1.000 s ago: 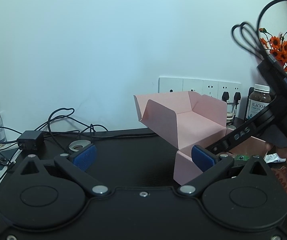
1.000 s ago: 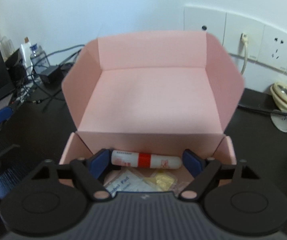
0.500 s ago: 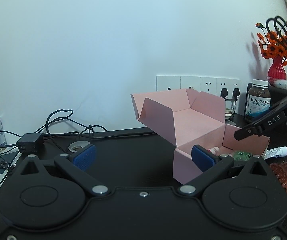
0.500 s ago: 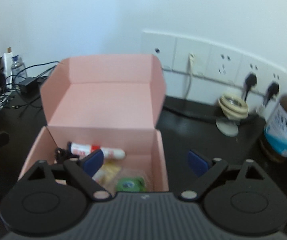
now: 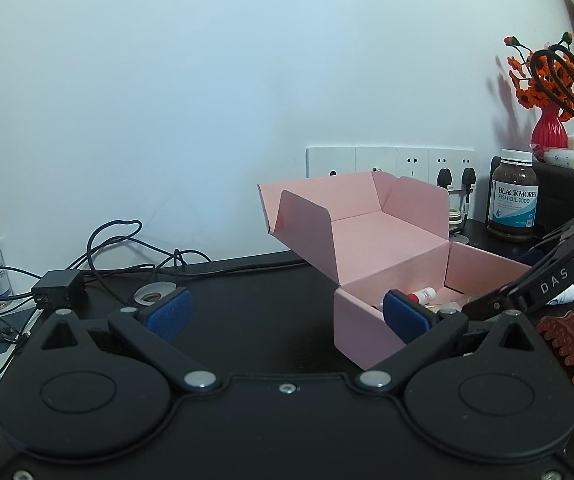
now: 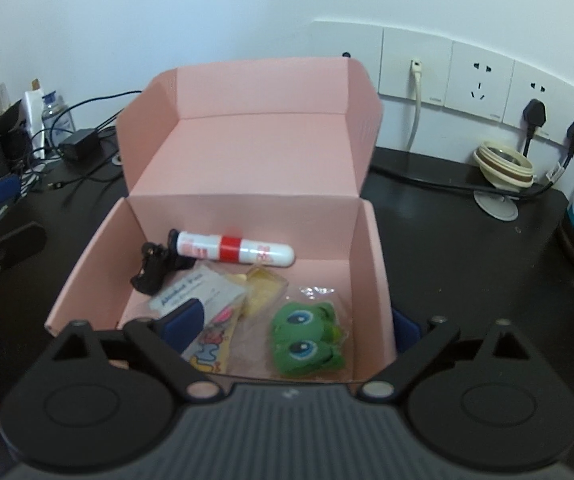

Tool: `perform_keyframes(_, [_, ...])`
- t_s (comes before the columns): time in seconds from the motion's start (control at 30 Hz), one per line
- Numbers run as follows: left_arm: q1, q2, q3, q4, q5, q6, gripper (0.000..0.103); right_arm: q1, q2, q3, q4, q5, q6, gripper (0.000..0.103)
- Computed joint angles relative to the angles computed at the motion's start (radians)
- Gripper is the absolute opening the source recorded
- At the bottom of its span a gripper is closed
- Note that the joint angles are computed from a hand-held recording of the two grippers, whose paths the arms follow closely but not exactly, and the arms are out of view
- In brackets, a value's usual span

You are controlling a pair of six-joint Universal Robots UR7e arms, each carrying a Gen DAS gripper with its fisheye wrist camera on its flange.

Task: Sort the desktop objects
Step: 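Withdraw the right tool up and back from the pink box, then move the left tool toward the pink Ms.Brandy tube on the desk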

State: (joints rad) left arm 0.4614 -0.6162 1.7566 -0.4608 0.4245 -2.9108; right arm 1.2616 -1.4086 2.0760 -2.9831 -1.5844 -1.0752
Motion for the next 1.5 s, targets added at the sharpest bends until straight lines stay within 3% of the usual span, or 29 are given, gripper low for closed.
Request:
perform_keyframes(0.33, [0.002,-0.001,0.000,0.008,0.006,-0.006,0.103,-0.011,-0.018,0.001,0.042,0.015,0.015,0.094])
perform_keyframes(0.57, [0.002,-0.002,0.003,0.001,0.007,0.004,0.103,-0.020,-0.026,0.018,-0.007,0.050,-0.004,0.095])
perform_keyframes(0.67, [0.003,-0.001,0.002,0.004,0.009,0.002,0.103,-0.029,-0.035,0.026,-0.012,0.070,-0.010,0.102])
perform_keyframes(0.93, [0.001,0.002,0.001,0.005,0.008,0.011,0.103,-0.031,-0.039,0.050,-0.075,0.064,-0.044,0.102])
perform_keyframes(1.07, [0.003,0.001,0.001,0.004,0.010,0.015,0.103,-0.062,-0.073,0.074,-0.078,0.147,-0.063,0.102])
perform_keyframes(1.27, [0.001,0.005,0.003,-0.009,0.012,0.044,0.103,-0.144,-0.146,0.131,-0.054,0.315,-0.180,0.102])
perform_keyframes(1.4, [-0.001,0.000,0.022,-0.056,0.023,0.089,0.103,-0.185,-0.187,0.183,-0.112,0.351,-0.197,0.102])
perform_keyframes(1.5, [-0.003,0.006,0.017,-0.052,0.021,0.097,0.103,-0.204,-0.204,0.204,-0.148,0.349,-0.157,0.102])
